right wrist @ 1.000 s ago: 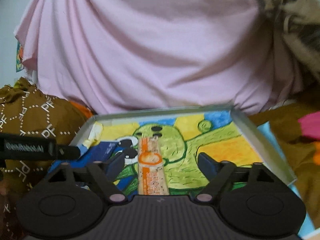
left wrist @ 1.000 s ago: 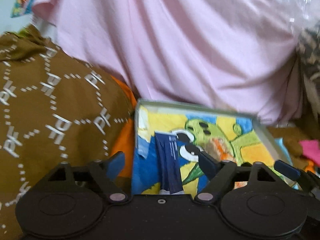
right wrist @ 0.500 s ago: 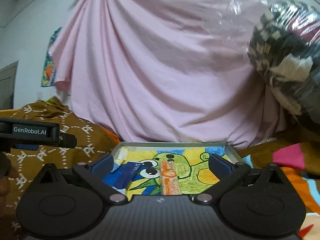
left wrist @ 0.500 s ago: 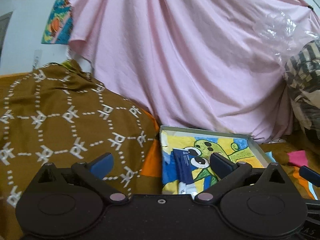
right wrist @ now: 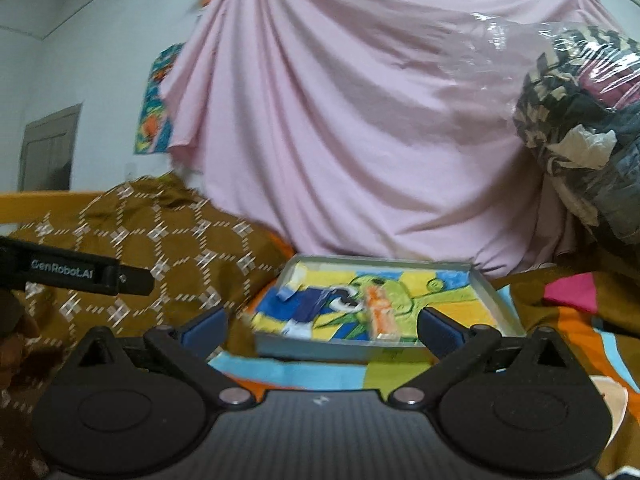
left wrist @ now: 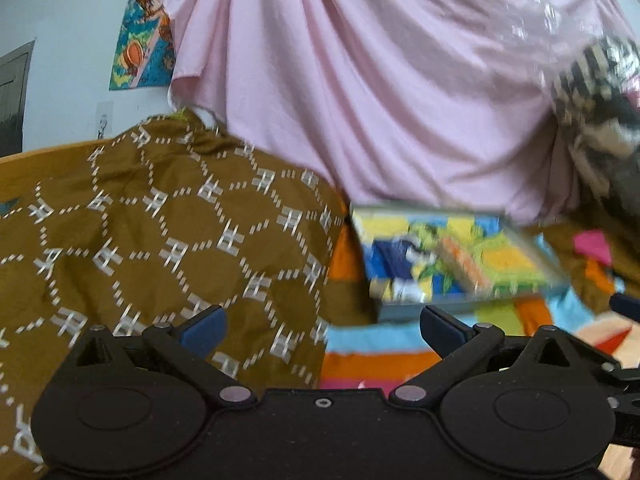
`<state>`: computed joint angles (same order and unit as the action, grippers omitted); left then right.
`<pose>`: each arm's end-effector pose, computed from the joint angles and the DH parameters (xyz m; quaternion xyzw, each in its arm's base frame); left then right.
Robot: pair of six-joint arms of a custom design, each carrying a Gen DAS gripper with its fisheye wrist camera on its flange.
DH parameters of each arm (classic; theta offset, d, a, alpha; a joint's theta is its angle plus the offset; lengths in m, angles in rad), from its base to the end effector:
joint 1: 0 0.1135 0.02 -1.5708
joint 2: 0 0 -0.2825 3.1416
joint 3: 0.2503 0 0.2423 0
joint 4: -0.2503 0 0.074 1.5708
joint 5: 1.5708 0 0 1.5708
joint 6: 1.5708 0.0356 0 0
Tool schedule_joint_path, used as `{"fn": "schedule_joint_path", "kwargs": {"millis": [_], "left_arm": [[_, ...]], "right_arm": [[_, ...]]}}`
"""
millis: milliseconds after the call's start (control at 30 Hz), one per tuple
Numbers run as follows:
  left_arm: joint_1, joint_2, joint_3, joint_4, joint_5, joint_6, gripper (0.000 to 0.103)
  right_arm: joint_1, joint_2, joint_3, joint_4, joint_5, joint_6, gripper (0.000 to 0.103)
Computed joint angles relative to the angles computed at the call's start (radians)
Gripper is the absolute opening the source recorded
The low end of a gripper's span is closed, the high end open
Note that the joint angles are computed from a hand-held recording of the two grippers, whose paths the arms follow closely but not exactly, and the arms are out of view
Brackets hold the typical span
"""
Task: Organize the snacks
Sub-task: 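Move both tools back over the remaining snack pile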
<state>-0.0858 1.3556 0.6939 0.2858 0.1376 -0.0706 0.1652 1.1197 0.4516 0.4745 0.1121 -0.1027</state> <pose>0.2819 -0.0292 0.2525 0.0449 0.8245 -0.1005 0.5550 0.2232 0.0332 0.2484 -0.0677 0.7688 -0.0234 0.6355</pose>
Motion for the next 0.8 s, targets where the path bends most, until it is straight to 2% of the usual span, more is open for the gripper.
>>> {"fn": "schedule_joint_path", "kwargs": {"millis": [133,367,467,600,800], "left_arm": [[0.018,-0.045,-0.038,-0.082,-0.007,0.063,0.102],[0.036,-0.062,-0.092,-0.152,0.025,0.127,0.102],[0.028,-0.042,-0.089,-0.168,0.040,0.152,0.102],[-0.008,-0.029,-0.098,-0.168,-0.012,0.210,0.102],[-0.034,0.005,-0.083,-0.186,-0.045,0.254,0.102]], "right_arm": [[0.041,-0.077,-0.051,-0.093,-0.005,-0.009,0.103],[0.094,-0.151,-0.098,-0.219,0.015,0.006,0.103],[0.099,-0.140,-0.092,-0.262,0.023,0.015,0.103],[0.088,-0.094,-0.060,-0.345,0.004,0.041,0.103],[0.081,-0.064,-0.059,-0.366,-0.012,0.055,0.103]]}}
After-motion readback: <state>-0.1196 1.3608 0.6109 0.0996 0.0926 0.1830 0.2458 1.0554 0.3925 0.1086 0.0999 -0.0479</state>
